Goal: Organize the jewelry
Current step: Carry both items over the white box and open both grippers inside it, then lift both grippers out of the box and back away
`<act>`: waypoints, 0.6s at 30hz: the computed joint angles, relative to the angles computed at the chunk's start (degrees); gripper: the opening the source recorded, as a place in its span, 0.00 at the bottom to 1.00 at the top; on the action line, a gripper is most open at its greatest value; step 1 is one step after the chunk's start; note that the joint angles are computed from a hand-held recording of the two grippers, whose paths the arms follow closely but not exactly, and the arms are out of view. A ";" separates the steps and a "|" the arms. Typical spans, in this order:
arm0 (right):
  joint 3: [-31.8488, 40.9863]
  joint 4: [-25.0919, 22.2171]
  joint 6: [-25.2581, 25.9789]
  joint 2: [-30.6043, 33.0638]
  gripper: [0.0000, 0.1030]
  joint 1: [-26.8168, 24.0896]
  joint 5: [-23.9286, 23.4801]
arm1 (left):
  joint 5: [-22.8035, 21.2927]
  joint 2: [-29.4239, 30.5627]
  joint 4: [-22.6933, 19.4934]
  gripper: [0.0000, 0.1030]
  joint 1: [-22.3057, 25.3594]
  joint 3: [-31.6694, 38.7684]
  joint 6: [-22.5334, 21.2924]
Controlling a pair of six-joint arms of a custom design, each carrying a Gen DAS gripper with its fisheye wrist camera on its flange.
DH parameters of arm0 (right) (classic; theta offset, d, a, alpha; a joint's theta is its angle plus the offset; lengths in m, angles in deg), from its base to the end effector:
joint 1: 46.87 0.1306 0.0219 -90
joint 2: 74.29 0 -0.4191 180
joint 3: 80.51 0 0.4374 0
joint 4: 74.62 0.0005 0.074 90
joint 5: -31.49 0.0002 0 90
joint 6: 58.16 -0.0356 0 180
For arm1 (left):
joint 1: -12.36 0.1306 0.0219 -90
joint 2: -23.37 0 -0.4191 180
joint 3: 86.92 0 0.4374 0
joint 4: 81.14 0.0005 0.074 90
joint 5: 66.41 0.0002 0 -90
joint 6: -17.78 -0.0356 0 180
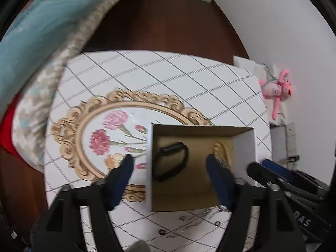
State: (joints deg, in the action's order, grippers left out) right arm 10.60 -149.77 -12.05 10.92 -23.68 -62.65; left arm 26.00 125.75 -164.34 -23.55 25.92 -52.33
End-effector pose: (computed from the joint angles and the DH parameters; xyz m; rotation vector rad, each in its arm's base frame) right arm 0.4226 0.1833 0.4907 0.4944 2.8125 0.3749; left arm 0.4639 -0.3384 0.5147 0.4109 2.8543 -0.2584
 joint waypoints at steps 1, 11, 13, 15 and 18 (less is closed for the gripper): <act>0.04 -0.44 0.25 -0.15 0.51 0.09 0.68 | -1.46 -0.23 0.08 0.70 -0.14 -0.20 -0.37; -0.92 -9.86 -0.22 0.95 0.98 5.09 17.84 | -10.51 -5.44 5.52 1.00 -1.37 -9.16 -1.63; -1.66 -9.92 -0.44 0.85 0.99 5.46 18.89 | -10.80 -5.94 5.82 1.00 -1.52 -10.32 -1.57; -2.26 -10.11 -0.58 0.66 0.99 5.84 19.95 | -11.18 -6.50 6.17 1.00 -1.67 -11.47 -1.17; -3.29 -9.98 -1.14 -0.08 0.99 6.24 20.94 | -11.77 -7.27 6.60 1.00 -2.04 -12.61 -0.42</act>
State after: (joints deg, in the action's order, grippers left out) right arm 7.30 -159.75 -13.19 10.84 -17.44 -41.71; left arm 14.23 118.47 -157.74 -25.60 13.31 -52.75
